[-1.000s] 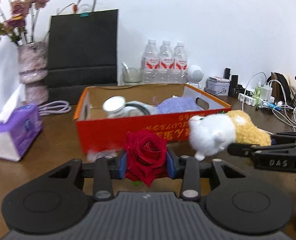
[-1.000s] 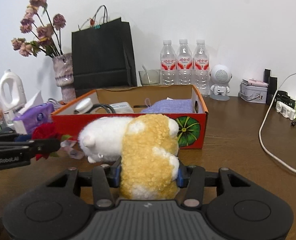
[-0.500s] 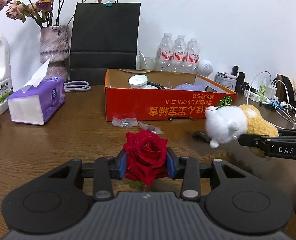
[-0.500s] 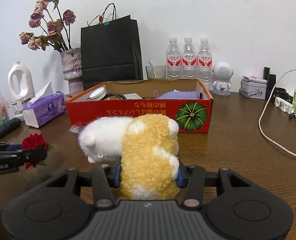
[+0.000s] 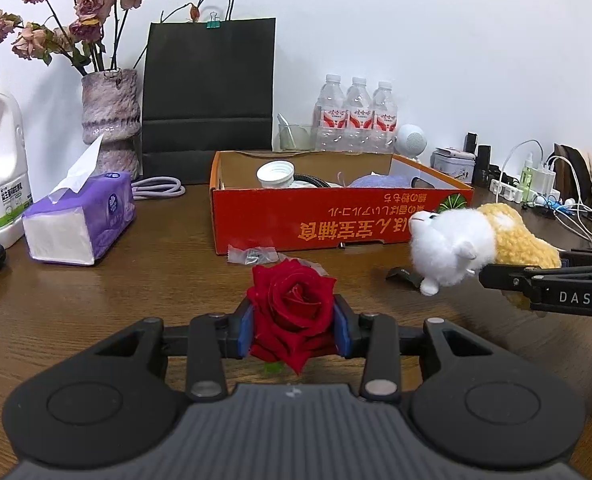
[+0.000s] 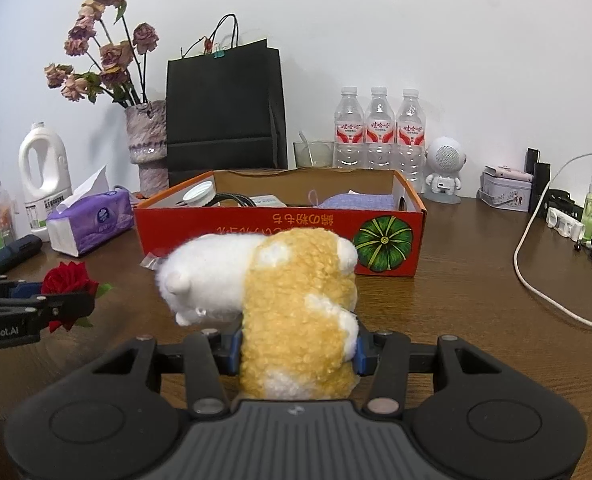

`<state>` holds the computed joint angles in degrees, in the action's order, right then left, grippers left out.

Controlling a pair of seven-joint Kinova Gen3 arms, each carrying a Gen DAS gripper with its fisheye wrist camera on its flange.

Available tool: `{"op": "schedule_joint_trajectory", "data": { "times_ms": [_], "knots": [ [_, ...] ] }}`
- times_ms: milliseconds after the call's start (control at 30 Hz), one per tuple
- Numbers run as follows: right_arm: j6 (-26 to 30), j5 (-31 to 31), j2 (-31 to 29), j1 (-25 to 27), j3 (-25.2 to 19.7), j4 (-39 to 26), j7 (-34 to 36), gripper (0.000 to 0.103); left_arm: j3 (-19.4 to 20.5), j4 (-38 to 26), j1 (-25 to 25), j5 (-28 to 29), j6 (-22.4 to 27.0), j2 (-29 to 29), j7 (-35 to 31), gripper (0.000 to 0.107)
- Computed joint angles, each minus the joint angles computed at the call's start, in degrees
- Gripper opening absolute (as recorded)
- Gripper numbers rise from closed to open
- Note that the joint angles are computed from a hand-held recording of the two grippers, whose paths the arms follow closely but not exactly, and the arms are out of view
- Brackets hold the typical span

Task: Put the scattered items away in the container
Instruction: 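Grasp the red rose with the left tool while the right tool grasps the plush toy, then carry the rose and plush toy into the box and open both tools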

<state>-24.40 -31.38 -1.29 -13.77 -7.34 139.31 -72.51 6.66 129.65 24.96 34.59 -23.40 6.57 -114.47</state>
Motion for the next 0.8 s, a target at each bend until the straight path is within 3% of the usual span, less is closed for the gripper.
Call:
{"op": "schedule_joint_trajectory", "data": {
  "times_ms": [67, 200, 300, 400, 467, 567, 733, 800],
  "knots": [
    [1.06, 4.66, -0.12, -0.19, 1.58, -0.13, -4.66, 0.047, -0.87, 0.48, 0.79, -1.72, -0.34, -0.24, 2.26, 0.039],
    [1.56, 13.98, -0.22, 0.51, 3.82, -1.41, -13.64, 0.047, -7.82, -1.62, 6.10, -7.72, 2.73, -0.76, 6.15, 0.039],
    [4.90, 20.97, -0.54, 5.86, 1.93, -6.11, -18.40, 0.047, -10.62, -7.82, 5.61, -14.02, 9.45, -1.16, 12.76, 0.039],
    [11.45, 26.07, 0.85, 8.80, 1.73, -14.07, -21.15, 0.047, -9.51, -15.77, 1.64, -20.33, 14.76, 0.60, 18.73, 0.040],
    [15.34, 25.12, 2.96, 5.47, 6.01, -19.38, -19.00, 0.047, -8.63, -21.08, -0.46, -22.51, 17.44, 3.02, 21.62, 0.041],
    [22.15, 20.80, 7.18, -0.18, 13.58, -27.34, -15.19, 0.047, -11.63, -29.04, 0.66, -22.43, 21.03, 8.06, 24.47, 0.041],
    [33.80, 26.55, 15.65, -5.18, 21.42, -39.18, -22.13, 0.047, -12.33, -42.31, -0.48, -27.56, 32.13, 16.41, 31.10, 0.041],
    [38.10, 27.41, 18.42, -4.13, 20.89, -42.99, -24.04, 0.047, -13.90, -47.43, 0.47, -27.39, 36.79, 19.61, 32.14, 0.042]
  ]
}}
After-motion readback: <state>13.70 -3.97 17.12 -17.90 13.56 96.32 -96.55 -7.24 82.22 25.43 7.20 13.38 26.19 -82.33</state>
